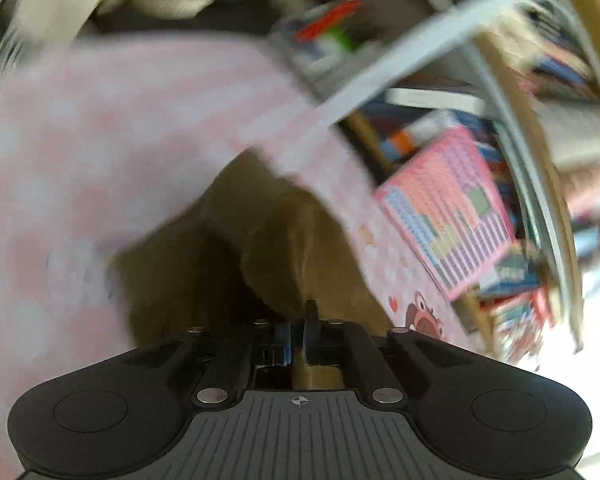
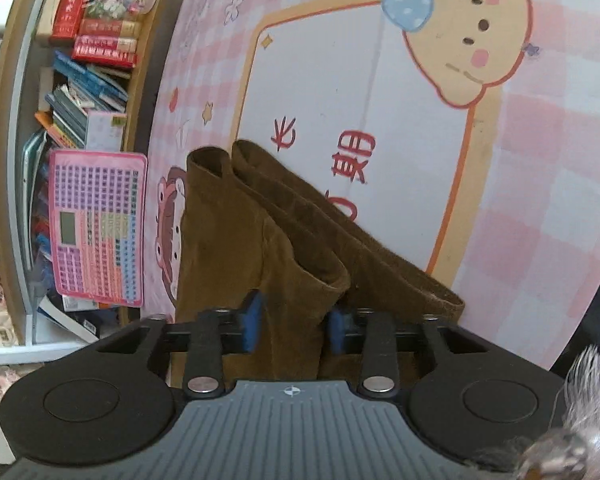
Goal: Fold clothes
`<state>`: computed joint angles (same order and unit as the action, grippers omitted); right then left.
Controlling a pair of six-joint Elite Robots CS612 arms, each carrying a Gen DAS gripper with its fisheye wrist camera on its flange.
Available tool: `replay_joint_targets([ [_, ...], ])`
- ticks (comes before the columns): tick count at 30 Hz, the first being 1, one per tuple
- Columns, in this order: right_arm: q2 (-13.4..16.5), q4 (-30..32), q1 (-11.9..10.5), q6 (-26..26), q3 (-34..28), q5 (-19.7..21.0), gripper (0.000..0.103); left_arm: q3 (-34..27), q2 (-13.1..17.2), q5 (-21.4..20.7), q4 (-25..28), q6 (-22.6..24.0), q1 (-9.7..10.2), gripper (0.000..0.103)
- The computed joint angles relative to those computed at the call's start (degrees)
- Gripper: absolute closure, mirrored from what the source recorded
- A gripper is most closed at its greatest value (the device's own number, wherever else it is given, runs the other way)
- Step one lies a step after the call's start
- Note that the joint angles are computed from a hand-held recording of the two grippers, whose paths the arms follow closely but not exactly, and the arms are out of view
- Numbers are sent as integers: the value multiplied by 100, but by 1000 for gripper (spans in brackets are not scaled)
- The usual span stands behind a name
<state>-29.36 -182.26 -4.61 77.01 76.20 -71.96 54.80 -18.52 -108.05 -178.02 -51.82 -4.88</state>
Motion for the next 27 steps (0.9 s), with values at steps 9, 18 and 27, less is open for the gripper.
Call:
replay_joint_targets([
  [9,17,-524,-28,-685,-509,82,98,-471,304,-235,-602,-1656,74,101],
  [18,-414,-1713,70,-985,443,-339,98,161,-27,-464,-1021,-1052,119,101],
  [27,-340,-20,208,-1947,589,-984,98,125,72,-454,91,-455,151,91],
])
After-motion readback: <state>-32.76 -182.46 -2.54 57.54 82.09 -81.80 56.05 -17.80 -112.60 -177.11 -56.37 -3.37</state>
